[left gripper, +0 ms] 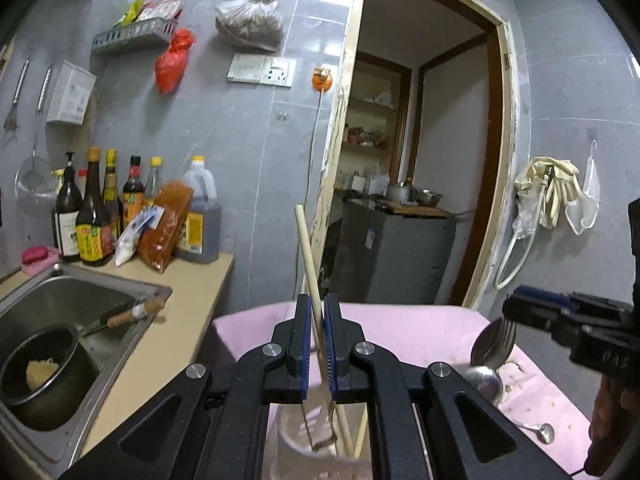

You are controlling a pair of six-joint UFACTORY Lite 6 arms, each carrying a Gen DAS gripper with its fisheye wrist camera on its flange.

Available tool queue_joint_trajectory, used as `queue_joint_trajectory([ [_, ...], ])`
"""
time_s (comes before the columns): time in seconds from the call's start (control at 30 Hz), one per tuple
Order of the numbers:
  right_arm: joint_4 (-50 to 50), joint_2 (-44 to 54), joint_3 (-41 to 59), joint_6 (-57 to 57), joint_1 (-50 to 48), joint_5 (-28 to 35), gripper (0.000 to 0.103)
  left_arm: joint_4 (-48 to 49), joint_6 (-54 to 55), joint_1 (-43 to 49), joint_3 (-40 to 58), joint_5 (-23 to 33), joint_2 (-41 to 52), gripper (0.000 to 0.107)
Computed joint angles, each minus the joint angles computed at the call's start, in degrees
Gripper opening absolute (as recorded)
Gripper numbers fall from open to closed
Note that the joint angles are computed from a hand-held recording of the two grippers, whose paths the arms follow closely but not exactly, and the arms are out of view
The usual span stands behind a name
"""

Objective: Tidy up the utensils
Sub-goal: 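Carry the chopstick and fork to the caddy and open both tools, then move both open tools back over the last spoon and chopstick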

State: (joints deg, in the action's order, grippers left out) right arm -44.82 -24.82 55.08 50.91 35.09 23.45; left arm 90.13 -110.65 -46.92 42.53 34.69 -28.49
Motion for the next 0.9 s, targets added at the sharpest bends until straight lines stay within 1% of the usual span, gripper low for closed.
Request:
queue_joint_trajectory([
  [0.07, 0.2, -0.3, -0.2, -0.1, -0.2, -0.1, 0.027, -1.1, 0.5, -1.3, -1.0, 1.5, -0.9, 0.007],
  [0.3, 0.2, -2.6, -2.0, 0.9, -0.5, 0.4, 0.027, -4.8, 4.5, -4.7, -0.9, 2.9, 0.3, 0.007],
  [0.37, 1.5, -3.8, -2.7, -0.2, -1.1, 0.6, 0.029, -7.2, 7.0, -5.1, -0.1, 2.7, 1.3, 0.007],
  [0.43, 3.2, -5.1, -3.4, -1.5, -1.8, 0.5, 0.034, -8.8, 7.5, -5.4, 0.0, 2.8, 1.4, 0.007],
  [0.67, 11.6, -9.2, -5.5, -9.9, -5.6, 0.4, 0.034, -14.7, 9.4, -5.3, 0.4, 2.9, 0.0, 0.007],
  [0.73, 13.5, -10.8, -6.3, -11.9, -6.6, 0.6, 0.037, -16.5, 9.9, -5.8, 0.5, 3.3, -0.7, 0.007],
  [0.77, 14.7, -11.8, -6.8, -13.2, -7.4, 0.7, 0.039, -17.1, 9.8, -6.4, 0.6, 3.7, -1.0, 0.009],
  [0.83, 17.2, -13.8, -7.5, -15.8, -9.0, 0.9, 0.046, -18.1, 9.7, -7.7, 1.4, 4.9, -1.1, 0.019],
  [0.9, 20.8, -16.6, -8.5, -19.7, -11.7, 0.9, 0.049, -17.8, 8.2, -9.8, 1.9, 6.7, -1.4, 0.039],
])
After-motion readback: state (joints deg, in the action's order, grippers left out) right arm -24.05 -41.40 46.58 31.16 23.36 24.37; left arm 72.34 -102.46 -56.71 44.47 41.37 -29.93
